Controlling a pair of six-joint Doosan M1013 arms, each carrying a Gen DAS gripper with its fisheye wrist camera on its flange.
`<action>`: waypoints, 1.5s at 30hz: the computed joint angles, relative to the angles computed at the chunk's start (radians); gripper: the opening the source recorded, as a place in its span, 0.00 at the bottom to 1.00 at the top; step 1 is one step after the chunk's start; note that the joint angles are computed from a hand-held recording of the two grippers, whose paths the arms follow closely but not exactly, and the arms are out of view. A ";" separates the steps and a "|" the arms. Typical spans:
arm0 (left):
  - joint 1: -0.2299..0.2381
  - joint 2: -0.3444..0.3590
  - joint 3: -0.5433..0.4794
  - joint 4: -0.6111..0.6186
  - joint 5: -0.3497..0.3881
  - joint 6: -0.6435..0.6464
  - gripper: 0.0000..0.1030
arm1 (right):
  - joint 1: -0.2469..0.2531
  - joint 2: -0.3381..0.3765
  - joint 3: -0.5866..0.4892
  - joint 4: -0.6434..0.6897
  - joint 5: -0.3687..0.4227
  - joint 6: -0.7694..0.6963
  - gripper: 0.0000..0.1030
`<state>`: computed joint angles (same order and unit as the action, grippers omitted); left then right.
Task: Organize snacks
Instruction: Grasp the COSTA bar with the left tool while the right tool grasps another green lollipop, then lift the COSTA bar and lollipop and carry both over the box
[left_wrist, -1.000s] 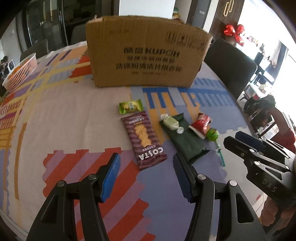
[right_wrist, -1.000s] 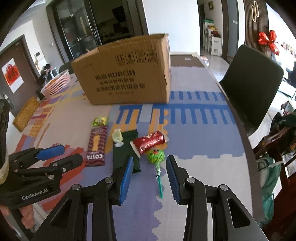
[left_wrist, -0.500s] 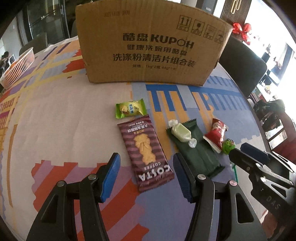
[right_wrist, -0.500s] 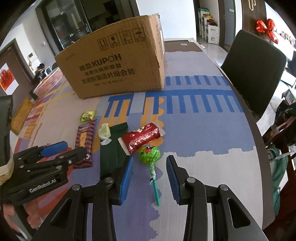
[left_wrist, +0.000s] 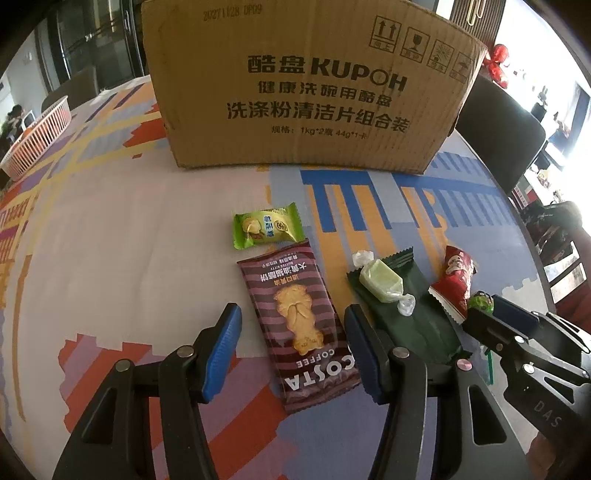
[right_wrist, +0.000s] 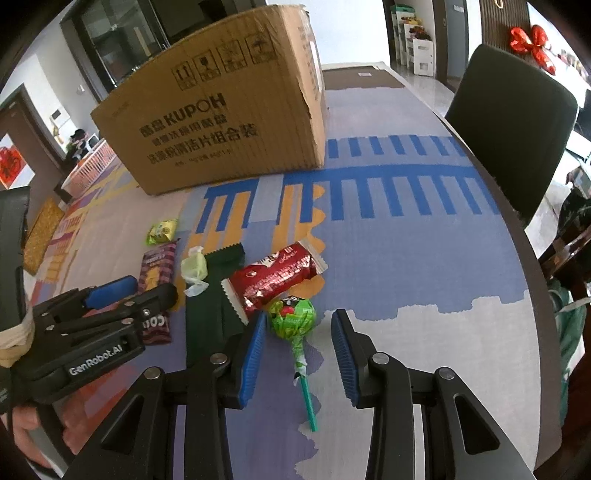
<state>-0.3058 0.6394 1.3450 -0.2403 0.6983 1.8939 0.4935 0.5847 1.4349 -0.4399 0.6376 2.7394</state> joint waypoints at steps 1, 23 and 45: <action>-0.002 -0.003 0.005 0.010 -0.010 -0.004 0.51 | 0.000 0.000 0.001 -0.005 -0.004 0.005 0.36; 0.023 -0.058 0.053 -0.117 -0.028 0.116 0.35 | 0.028 -0.016 -0.004 -0.096 0.022 0.037 0.27; 0.054 -0.132 0.052 -0.350 -0.114 0.313 0.35 | 0.053 -0.055 -0.039 -0.309 -0.003 0.140 0.27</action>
<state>-0.2514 0.5074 1.3974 -0.5903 0.5845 2.2070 0.5460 0.5295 1.3962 -0.7489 0.6348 2.8794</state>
